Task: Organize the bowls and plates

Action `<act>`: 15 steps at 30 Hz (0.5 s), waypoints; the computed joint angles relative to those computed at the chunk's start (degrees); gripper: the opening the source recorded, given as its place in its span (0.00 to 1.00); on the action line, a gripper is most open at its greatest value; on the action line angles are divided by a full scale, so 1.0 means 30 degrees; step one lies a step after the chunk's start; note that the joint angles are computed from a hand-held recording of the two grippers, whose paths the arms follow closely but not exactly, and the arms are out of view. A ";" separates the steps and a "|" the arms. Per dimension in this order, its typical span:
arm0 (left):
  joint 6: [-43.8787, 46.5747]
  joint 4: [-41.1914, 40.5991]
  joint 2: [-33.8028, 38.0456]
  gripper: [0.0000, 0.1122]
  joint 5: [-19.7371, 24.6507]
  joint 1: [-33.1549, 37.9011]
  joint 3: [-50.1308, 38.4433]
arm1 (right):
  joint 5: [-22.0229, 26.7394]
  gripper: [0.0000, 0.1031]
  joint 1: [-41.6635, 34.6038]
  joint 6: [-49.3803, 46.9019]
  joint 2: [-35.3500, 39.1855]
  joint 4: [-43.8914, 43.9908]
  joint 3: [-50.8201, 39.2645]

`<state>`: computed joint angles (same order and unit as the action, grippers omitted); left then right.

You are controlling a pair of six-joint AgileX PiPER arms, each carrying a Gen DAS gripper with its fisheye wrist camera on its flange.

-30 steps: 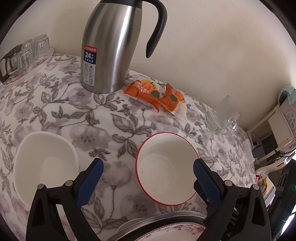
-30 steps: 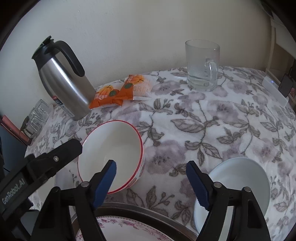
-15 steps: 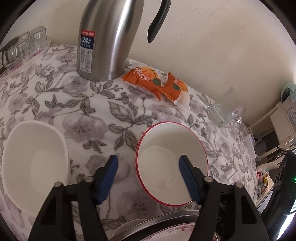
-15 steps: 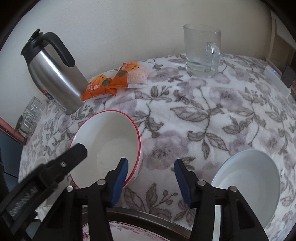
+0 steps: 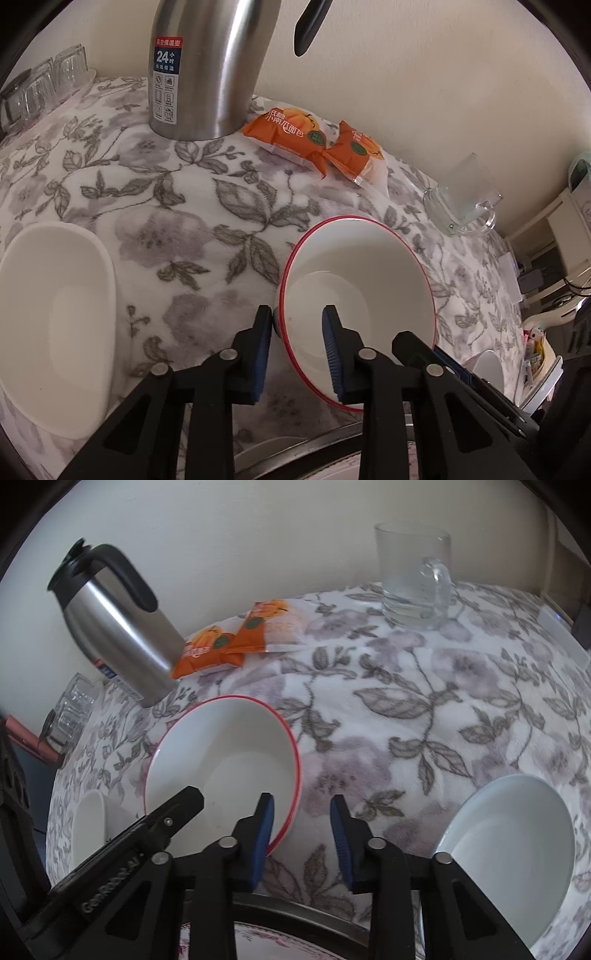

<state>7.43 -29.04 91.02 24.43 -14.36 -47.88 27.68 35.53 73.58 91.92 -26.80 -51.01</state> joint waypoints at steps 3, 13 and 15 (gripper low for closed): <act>0.1566 -0.1588 -0.0053 0.22 0.0229 0.0527 0.0106 | -0.0474 0.19 0.0032 0.0348 -0.0119 -0.0204 0.0239; 0.1369 -0.1388 -0.0215 0.21 0.0267 0.0478 0.0189 | 0.0295 0.16 0.0731 0.1809 -0.0266 -0.1747 0.0021; 0.1568 -0.1563 -0.0332 0.21 0.0232 0.0519 0.0245 | 0.0439 0.16 0.0865 0.2087 -0.0403 -0.2103 -0.0018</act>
